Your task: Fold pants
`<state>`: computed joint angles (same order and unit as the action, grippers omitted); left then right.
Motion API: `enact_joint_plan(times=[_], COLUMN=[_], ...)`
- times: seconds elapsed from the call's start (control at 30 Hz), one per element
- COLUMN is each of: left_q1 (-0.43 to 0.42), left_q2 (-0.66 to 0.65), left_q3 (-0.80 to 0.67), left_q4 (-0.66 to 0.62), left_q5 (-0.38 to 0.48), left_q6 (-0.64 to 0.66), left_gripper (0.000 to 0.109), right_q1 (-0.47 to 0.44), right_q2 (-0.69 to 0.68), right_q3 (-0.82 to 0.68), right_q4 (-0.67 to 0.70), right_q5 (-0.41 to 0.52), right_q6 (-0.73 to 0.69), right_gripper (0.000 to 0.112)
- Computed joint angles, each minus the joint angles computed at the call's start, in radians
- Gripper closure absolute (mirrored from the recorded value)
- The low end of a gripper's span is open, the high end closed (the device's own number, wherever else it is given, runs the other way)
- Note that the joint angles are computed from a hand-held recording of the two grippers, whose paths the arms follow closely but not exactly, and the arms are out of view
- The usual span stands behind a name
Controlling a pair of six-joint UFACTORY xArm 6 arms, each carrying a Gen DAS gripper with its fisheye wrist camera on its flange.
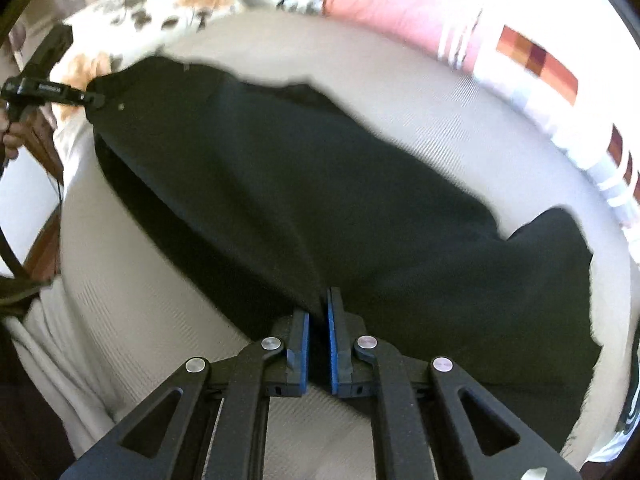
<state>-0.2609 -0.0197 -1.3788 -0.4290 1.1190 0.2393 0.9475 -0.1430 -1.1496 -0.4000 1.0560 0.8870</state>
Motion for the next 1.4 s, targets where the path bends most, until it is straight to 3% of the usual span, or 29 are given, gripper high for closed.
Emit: enact_joint_plan(times=[0.2,0.27,0.33,0.43,0.63,0.77,1.07,1.2,1.4], left_q1=[-0.054,-0.083,-0.115,-0.138,-0.125,-0.184,-0.452,-0.547,-0.62], left_q2=[-0.065,-0.081,-0.094,-0.115,-0.195,-0.227,-0.019,0.068,0.162], left_q3=[0.103,0.134,0.164,0.193,0.226,0.225,0.05,0.008,-0.052], left_q4=[0.121,0.204,0.319,0.432,0.45,0.327,0.112,0.139,0.2], left_q5=[-0.106,-0.152,-0.211,-0.268,-0.335,-0.378,-0.35,-0.367,-0.372], left_q6=[0.023,0.003,-0.052,-0.108,-0.129,-0.049,0.214,0.267,0.219], left_gripper=[0.081,0.073,0.053,0.045,0.045,0.045,0.045,0.045,0.045], right_q1=[-0.006,-0.009,-0.013,-0.014,-0.033,-0.057,-0.106,-0.102,-0.107], right_q2=[0.009,0.018,0.014,-0.002,-0.044,-0.075,-0.131,-0.158,-0.184], right_q3=[0.021,0.022,0.026,0.048,0.111,0.156,0.227,0.255,0.273], right_q4=[0.035,0.036,0.032,0.031,0.036,0.074,0.162,0.156,0.15], right_q5=[-0.023,-0.025,-0.029,-0.051,-0.136,-0.204,-0.319,-0.346,-0.366], right_q6=[0.013,0.005,0.009,0.034,0.09,0.117,0.164,0.202,0.221], right_gripper=[0.105,0.105,0.104,0.103,0.101,0.1,0.1,0.1,0.099])
